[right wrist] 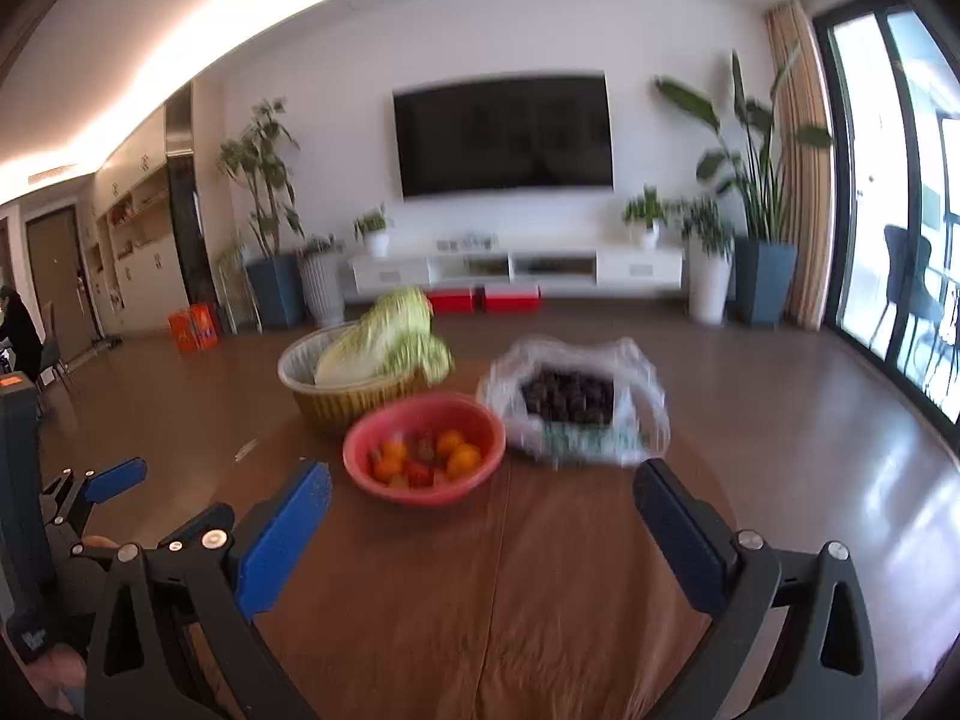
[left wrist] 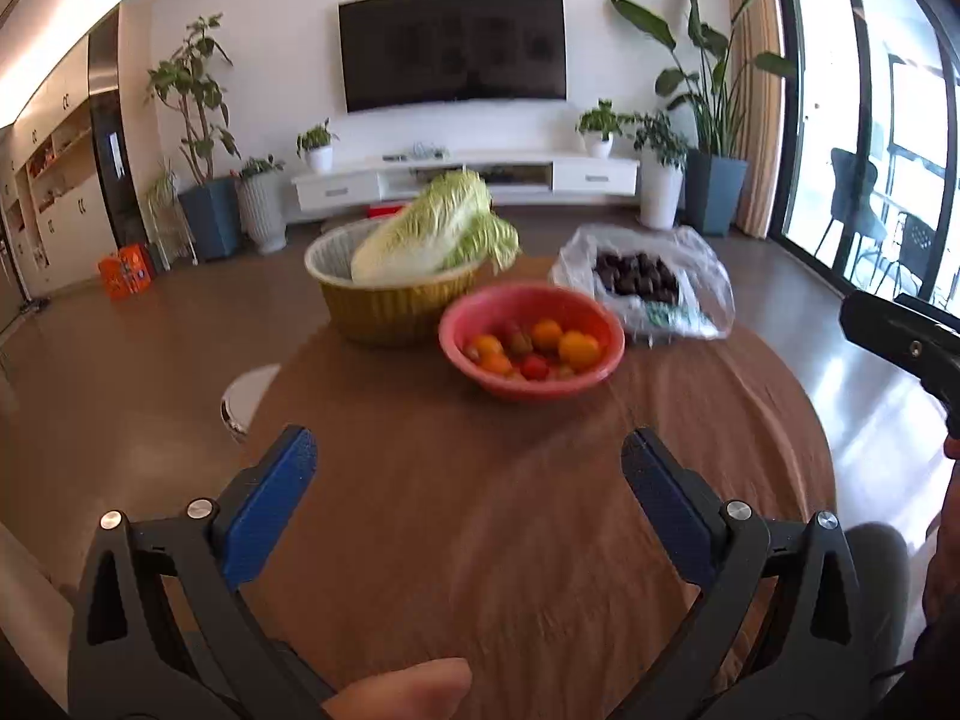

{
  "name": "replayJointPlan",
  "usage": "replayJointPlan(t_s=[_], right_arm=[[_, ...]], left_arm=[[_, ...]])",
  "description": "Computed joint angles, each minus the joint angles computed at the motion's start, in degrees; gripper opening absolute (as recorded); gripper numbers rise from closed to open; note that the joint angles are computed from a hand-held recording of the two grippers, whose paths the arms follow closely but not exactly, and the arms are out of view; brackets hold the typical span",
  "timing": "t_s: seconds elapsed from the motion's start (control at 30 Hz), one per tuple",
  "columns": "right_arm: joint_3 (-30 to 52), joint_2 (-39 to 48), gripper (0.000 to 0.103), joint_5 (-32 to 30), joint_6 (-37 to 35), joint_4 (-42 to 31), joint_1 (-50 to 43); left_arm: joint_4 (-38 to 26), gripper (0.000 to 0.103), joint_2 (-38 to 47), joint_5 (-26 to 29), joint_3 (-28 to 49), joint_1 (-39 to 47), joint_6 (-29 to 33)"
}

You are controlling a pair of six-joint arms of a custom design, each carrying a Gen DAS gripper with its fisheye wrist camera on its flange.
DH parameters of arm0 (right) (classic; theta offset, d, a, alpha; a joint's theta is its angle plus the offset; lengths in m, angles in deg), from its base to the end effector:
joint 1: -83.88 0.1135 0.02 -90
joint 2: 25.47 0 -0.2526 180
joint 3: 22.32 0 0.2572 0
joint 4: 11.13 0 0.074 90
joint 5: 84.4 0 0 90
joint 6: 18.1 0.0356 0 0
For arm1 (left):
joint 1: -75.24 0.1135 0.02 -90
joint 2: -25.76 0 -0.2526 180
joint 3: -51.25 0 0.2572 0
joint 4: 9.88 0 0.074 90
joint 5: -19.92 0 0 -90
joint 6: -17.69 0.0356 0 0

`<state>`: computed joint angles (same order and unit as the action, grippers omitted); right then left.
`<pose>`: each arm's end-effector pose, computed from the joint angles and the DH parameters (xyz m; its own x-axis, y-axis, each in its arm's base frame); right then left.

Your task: Organize fruits

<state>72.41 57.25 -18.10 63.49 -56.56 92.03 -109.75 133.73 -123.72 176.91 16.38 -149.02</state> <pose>0.3232 0.0607 0.3589 -0.4718 -0.2029 -0.8581 -0.5367 0.8382 0.0969 0.2086 -0.2898 0.3377 -0.5565 -0.1947 -0.8077 -0.3950 0.9173 0.0510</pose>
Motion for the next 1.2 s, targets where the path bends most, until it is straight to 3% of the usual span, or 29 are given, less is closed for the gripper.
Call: replayJointPlan(t_s=[0.3,0.63,1.2], right_arm=[[3.2,7.3,0.103,1.9,1.5,-7.9,0.1],[-3.3,4.9,0.103,8.6,0.5,-2.2,4.6],[-3.6,5.7,0.103,10.6,0.4,-1.9,6.2]], left_arm=[[8.4,0.103,-1.0,4.8,-8.1,3.1,1.2],[13.1,0.103,-2.6,8.8,-13.7,6.6,2.6],[17.9,0.103,-4.2,11.6,-18.1,8.6,4.9]])
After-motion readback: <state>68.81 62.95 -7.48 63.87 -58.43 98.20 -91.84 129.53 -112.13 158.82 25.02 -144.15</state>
